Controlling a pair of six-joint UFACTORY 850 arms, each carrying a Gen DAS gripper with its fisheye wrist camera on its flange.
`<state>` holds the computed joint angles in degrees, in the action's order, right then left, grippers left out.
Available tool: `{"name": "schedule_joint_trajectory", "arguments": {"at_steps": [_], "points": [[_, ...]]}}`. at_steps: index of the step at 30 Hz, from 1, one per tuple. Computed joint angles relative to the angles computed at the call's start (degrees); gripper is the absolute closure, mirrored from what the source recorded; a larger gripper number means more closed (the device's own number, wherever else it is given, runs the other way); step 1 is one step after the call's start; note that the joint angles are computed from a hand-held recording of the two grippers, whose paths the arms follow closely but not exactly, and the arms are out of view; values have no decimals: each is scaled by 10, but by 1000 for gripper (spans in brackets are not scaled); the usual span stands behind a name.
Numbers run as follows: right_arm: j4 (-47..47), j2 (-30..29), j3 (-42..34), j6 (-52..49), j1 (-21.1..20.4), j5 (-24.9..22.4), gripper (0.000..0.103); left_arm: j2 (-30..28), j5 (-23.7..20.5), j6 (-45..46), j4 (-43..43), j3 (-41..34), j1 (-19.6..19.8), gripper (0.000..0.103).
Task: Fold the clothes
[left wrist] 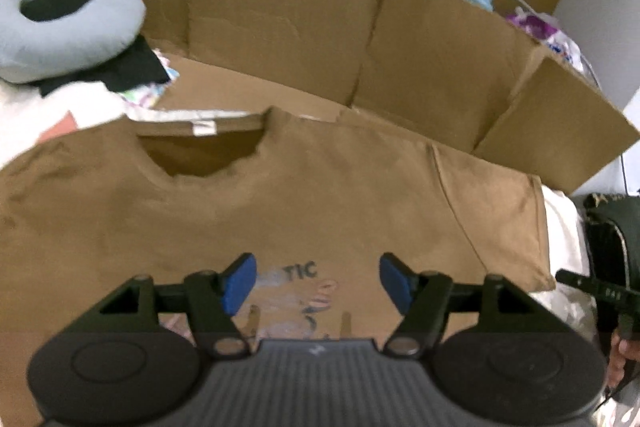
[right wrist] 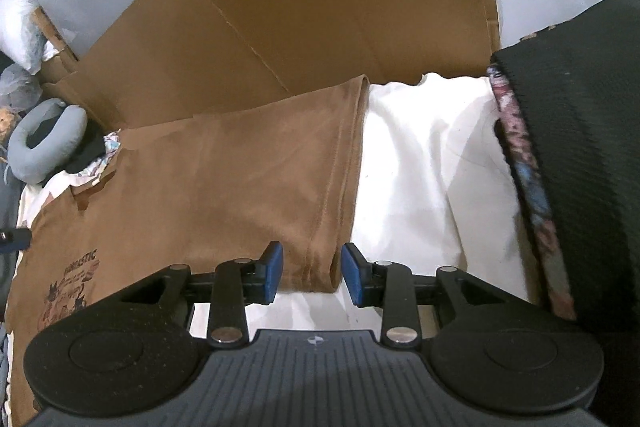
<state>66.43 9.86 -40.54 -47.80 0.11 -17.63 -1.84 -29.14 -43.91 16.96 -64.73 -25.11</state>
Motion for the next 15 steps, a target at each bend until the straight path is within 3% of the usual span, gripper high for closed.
{"name": "schedule_joint_trajectory", "arguments": {"at_steps": [7, 15], "points": [[14, -31, -16, 0, 7, 9, 64, -32, 27, -34, -6, 0, -19, 31], [-17, -24, -13, 25, 21, 31, 64, -67, 66, -19, -46, -24, -43, 31]]}}
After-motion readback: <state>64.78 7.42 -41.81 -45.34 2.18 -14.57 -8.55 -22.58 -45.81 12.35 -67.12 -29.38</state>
